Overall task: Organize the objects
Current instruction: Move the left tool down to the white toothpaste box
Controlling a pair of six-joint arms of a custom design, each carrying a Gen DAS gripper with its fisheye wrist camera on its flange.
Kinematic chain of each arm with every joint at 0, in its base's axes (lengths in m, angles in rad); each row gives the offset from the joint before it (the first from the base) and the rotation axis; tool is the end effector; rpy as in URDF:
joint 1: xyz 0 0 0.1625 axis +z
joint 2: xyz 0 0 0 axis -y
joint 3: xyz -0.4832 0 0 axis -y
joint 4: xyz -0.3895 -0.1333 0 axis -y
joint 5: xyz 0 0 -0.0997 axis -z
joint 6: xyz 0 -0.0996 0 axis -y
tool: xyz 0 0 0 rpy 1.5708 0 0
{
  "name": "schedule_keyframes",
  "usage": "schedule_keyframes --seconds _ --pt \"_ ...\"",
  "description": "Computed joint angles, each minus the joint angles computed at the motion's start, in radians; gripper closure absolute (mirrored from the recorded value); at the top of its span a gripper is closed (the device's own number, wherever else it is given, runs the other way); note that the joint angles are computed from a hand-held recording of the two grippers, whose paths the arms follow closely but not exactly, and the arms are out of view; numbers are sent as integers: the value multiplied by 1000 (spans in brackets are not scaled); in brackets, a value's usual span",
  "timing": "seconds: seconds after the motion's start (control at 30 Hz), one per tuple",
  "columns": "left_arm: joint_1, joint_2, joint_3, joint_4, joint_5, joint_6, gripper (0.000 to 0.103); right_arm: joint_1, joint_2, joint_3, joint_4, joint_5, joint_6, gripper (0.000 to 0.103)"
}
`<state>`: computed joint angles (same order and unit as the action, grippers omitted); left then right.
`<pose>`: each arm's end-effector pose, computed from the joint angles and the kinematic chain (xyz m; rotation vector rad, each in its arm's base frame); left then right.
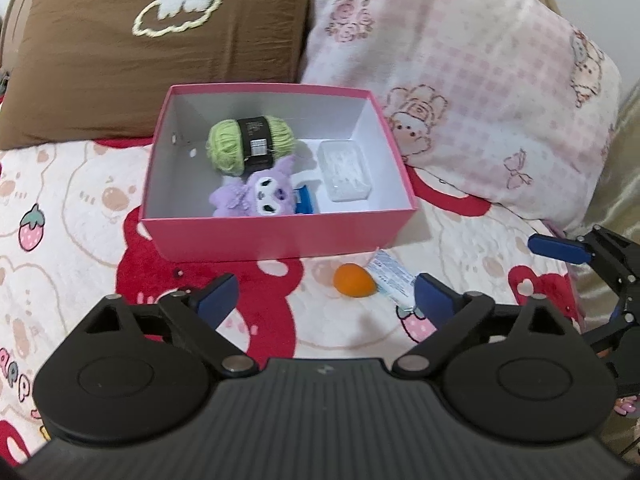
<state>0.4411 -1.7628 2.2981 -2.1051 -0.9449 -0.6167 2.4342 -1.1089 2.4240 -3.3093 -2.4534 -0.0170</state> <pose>-0.2278 -0.3195 0.3573 0.6758 2.5751 -0.6594 0.3640 -0.2371 0.2015 0.7834 -2.2214 0.9138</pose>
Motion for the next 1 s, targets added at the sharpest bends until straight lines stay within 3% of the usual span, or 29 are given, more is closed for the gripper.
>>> schedule_keyframes --seconds 0.23,0.37,0.6,0.73,0.9,1.0 --pt "-39 40 61 -32 47 59 4 -14 70 68 -136 -48 -15 15" --pt "-43 79 144 -222 43 193 5 -42 127 99 -212 -52 -73 16" --pt "11 213 233 -547 -70 359 5 -126 310 138 -536 -59 -283 17" --pt "77 309 237 -691 -135 428 6 -217 359 157 -661 -8 -303 25" --pt "125 399 233 -789 -149 438 9 -310 431 159 -816 42 -389 37" --pt "166 426 227 -820 -200 422 17 -340 458 146 -840 44 -423 47"
